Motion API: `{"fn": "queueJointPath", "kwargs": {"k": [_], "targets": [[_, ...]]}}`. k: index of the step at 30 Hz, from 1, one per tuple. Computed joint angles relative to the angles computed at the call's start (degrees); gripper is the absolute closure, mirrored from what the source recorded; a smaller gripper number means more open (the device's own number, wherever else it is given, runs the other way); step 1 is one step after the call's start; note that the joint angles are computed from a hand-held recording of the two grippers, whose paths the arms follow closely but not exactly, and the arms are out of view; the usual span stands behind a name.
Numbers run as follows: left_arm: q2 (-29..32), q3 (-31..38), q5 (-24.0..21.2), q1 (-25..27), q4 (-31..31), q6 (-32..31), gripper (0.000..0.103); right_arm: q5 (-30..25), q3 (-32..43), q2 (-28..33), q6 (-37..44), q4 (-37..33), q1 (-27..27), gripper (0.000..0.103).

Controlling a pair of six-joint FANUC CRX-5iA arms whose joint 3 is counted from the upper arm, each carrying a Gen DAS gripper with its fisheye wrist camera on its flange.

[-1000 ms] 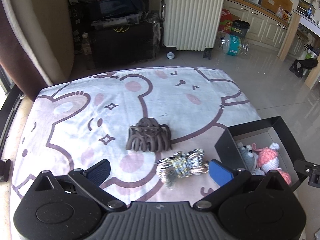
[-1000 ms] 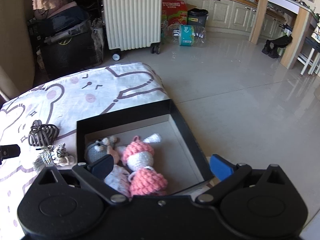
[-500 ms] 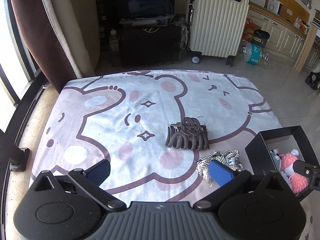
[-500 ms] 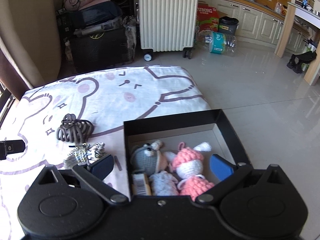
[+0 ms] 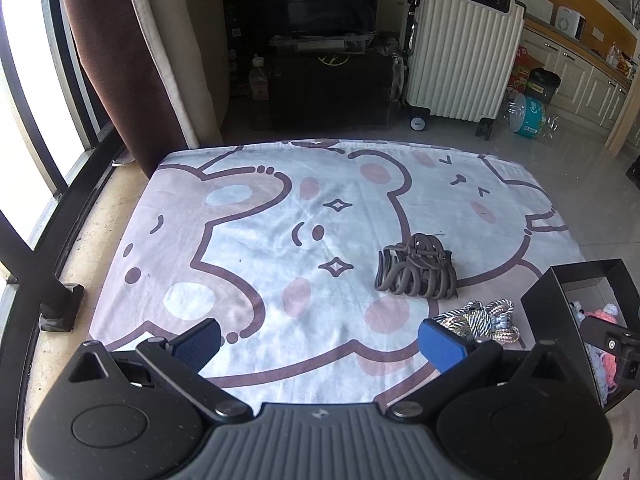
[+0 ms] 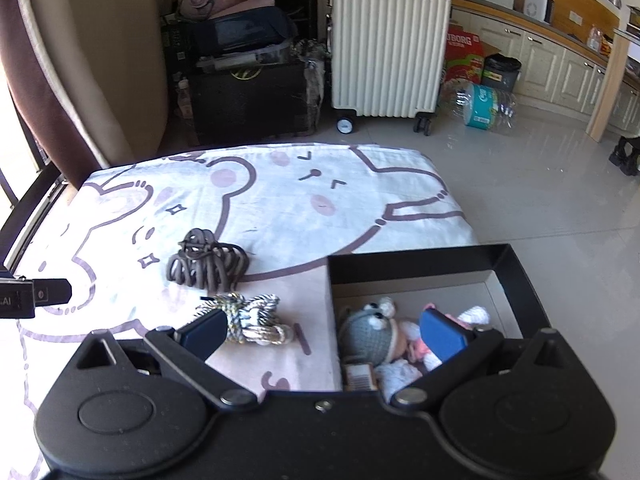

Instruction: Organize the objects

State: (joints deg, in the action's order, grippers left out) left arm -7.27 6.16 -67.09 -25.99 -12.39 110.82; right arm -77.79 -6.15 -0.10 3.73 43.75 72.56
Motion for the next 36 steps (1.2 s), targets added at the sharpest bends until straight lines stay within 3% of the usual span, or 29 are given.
{"fn": "queueJointPath", "kwargs": {"k": [19, 29, 36], "targets": [[-0.02, -1.28, 3.31, 1.02, -0.7, 3.69, 0.0, 4.85, 2.41, 4.14, 10.11, 0.5, 0.16, 0.0], [4.49, 0.68, 4.41, -0.33, -0.13, 3.33, 0.0, 5.23, 2.82, 5.76, 24.65, -1.56, 0.37, 0.0], [8.6, 2.5, 5.48, -1.22, 1.01, 2.02, 0.0, 8.68, 3.36, 7.02, 36.18, -2.36, -1.51, 0.0]]}}
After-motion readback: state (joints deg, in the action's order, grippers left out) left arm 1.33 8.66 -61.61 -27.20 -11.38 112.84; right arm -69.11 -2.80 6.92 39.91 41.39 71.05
